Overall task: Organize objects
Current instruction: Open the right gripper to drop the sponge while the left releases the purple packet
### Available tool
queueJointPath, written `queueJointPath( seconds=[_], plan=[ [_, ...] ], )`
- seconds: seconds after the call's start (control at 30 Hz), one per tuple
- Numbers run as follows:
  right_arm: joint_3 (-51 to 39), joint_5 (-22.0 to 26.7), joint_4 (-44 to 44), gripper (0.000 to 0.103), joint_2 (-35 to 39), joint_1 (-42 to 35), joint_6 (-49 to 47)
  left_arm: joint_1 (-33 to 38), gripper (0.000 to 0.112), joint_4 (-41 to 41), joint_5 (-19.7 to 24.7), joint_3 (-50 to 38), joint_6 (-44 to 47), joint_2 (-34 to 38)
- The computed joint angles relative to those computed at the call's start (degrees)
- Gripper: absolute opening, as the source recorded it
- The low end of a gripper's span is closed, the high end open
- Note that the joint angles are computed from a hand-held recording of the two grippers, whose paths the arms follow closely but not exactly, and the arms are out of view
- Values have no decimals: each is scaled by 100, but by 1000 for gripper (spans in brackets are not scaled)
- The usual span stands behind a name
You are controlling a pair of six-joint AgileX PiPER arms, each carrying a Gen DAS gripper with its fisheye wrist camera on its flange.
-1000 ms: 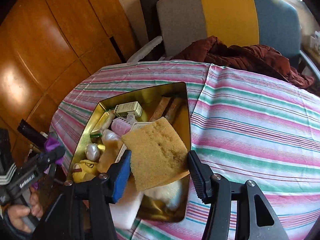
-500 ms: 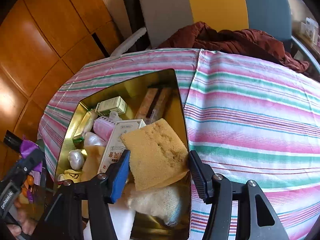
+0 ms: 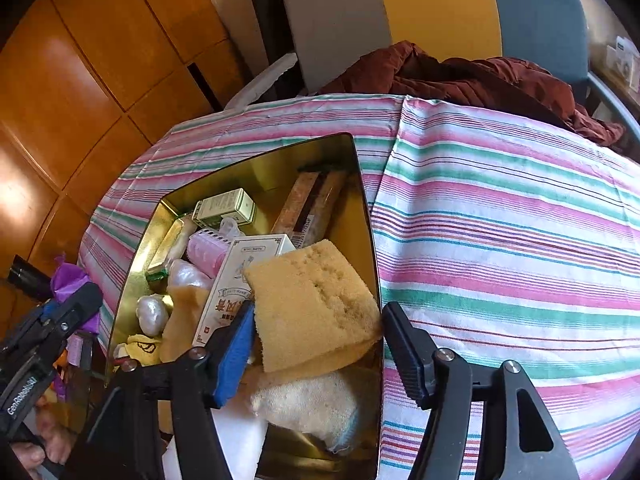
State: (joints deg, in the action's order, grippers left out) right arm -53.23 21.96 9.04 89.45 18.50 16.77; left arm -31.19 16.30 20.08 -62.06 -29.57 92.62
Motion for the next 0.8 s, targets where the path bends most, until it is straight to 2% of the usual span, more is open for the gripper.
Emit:
queueJointPath(
  seconds=[0.07,0.13,0.2,0.4,0.43,0.47,0.53,0.67,0.8],
  plan=[
    [37,-39,562,84,-9,-96,-516,28,35,-118,19,-62,117,65],
    [94,-78,857,91,-67,-165,-768,79,35,-324,46,-128,317,133],
    [148,-89,981,91,-170,-216,-880,158,35,-591,67,-208,562,223],
    [386,-185,756,94,-537,-245,-731,661,35,-2585,230,-537,2216,540],
    [406,-207,469,90,-573,-167,-557,699,35,-2700,256,-584,2316,581],
    [411,-216,293,78,-583,-98,-494,701,35,-2655,275,-644,2284,623],
    [383,-224,265,62,-506,44,-620,696,35,-2676,330,-779,2374,715],
    [271,-244,-24,57,-197,144,-482,701,35,-2909,567,-1256,2717,1049],
    [240,-241,648,54,44,6,-1164,620,35,-2677,949,-1965,2575,1564]
  ],
)
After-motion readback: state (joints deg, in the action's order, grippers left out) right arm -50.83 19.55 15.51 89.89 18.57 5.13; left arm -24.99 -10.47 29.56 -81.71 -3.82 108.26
